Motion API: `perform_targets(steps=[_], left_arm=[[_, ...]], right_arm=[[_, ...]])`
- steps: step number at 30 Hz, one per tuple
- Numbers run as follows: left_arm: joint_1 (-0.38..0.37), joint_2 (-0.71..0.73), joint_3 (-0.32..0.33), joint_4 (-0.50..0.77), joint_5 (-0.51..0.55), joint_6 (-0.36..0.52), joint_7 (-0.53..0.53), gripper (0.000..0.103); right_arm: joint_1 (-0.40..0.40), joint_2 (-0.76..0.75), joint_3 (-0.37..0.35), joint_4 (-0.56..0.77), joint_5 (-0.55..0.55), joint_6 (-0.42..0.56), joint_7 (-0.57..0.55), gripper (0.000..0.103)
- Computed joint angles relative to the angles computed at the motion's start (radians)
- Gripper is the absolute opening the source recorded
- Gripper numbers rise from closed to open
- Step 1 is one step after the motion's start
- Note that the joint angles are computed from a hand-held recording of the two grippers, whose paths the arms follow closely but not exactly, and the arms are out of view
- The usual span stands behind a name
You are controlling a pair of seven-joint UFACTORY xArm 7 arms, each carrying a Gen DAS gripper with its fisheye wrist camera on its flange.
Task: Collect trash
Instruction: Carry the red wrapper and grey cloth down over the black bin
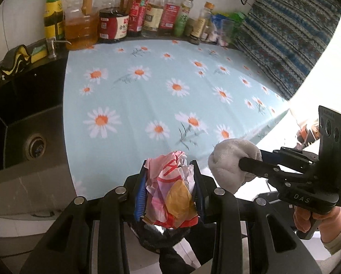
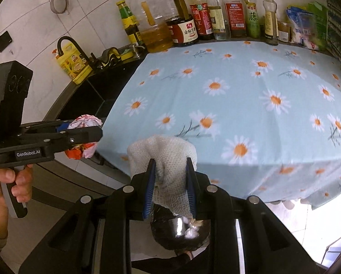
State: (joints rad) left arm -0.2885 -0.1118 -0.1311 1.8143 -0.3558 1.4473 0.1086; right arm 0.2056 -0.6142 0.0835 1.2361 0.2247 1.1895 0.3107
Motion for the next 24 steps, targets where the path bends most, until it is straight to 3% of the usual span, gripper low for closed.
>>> perform_targets(steps=[13, 24], left_arm=[[0.007, -0.139, 0.021, -0.264, -0.046, -0.014, -0.036, 0.033], [-0.01, -0.208, 0.006, -0.521, -0.052, -0.009, -0.14, 0.033]], right_arm=[[0.046, -0.021, -0.007, -0.084, 0.056, 0.054, -0.019, 0.027], [0.059, -0.065, -0.037, -0.293, 0.155, 0.106, -0.047, 0.027]])
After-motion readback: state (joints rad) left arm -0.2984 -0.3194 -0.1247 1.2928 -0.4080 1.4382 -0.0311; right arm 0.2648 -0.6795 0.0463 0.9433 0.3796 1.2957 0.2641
